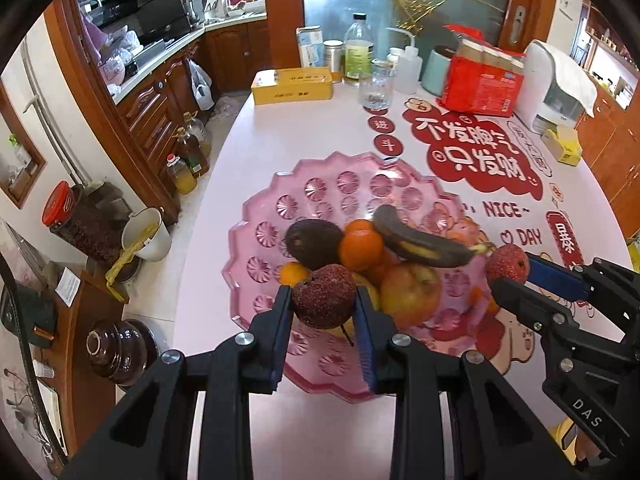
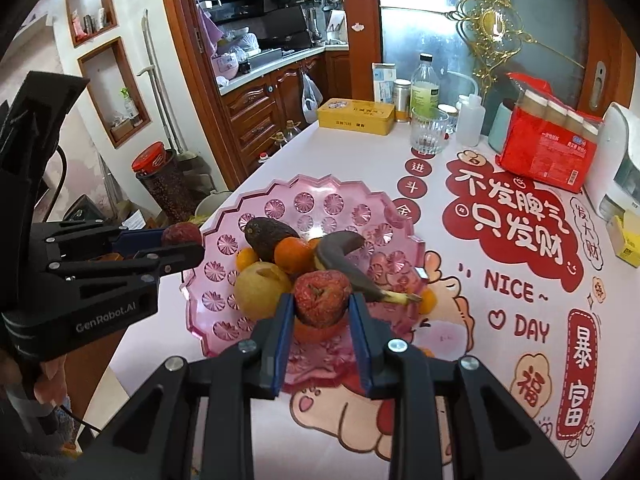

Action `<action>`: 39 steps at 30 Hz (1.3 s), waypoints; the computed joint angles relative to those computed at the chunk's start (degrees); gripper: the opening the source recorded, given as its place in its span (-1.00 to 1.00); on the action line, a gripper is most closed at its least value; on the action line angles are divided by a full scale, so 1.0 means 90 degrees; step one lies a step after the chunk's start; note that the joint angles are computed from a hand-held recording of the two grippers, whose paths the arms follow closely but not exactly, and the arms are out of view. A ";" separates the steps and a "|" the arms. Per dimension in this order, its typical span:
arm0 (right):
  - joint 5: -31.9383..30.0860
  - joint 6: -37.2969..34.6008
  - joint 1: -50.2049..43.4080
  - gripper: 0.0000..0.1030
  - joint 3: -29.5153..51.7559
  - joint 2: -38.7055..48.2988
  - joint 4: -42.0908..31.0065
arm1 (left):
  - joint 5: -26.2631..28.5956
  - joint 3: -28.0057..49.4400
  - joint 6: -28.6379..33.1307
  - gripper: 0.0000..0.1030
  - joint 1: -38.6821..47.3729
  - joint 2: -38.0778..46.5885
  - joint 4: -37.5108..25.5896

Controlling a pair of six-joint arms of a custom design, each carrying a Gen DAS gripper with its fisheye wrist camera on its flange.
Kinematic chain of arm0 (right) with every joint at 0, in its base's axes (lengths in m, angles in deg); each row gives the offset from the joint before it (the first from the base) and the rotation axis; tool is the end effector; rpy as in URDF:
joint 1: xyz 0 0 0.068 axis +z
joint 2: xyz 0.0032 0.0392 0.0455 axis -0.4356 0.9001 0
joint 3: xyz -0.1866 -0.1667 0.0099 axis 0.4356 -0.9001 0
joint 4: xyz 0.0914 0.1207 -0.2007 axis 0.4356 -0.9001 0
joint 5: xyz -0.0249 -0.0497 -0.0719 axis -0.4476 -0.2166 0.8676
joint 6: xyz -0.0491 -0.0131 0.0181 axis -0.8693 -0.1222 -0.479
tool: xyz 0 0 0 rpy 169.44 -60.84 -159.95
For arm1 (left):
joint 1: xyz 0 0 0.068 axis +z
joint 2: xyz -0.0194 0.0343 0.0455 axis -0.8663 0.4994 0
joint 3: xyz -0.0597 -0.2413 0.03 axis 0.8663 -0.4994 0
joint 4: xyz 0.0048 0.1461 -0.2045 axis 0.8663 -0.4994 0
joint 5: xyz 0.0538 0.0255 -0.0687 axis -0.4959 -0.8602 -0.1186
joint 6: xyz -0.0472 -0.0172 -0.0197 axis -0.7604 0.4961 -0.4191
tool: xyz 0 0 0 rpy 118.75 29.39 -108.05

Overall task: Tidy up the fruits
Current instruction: 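Carry both dates over the pink bowl and open both tools inside, then withdraw both tools from the bowl toward the two mandarins on the cloth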

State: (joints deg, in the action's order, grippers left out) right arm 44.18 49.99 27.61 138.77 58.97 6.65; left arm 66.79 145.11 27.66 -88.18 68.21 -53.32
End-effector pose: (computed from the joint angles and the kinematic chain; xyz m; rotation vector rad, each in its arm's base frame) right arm 0.1163 0.1283 0.3275 0.1358 2.4755 0.0842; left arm 0.2138 -0.1155 0.3311 0.7027 2.5284 -0.1976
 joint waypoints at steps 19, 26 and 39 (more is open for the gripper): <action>-0.1076 -0.0935 -0.1135 -0.45 -0.0248 0.1087 0.1326 | 0.0433 0.0333 0.0678 -0.46 0.0409 0.1770 0.0656; -0.1416 -0.1155 -0.1382 -0.44 -0.0387 0.1199 0.1578 | 0.0399 0.0336 0.0639 -0.44 0.0395 0.2023 0.0748; -0.1495 -0.1097 -0.1378 -0.09 -0.0501 0.0923 0.1687 | 0.0263 0.0257 0.0470 0.45 0.0477 0.1845 0.0871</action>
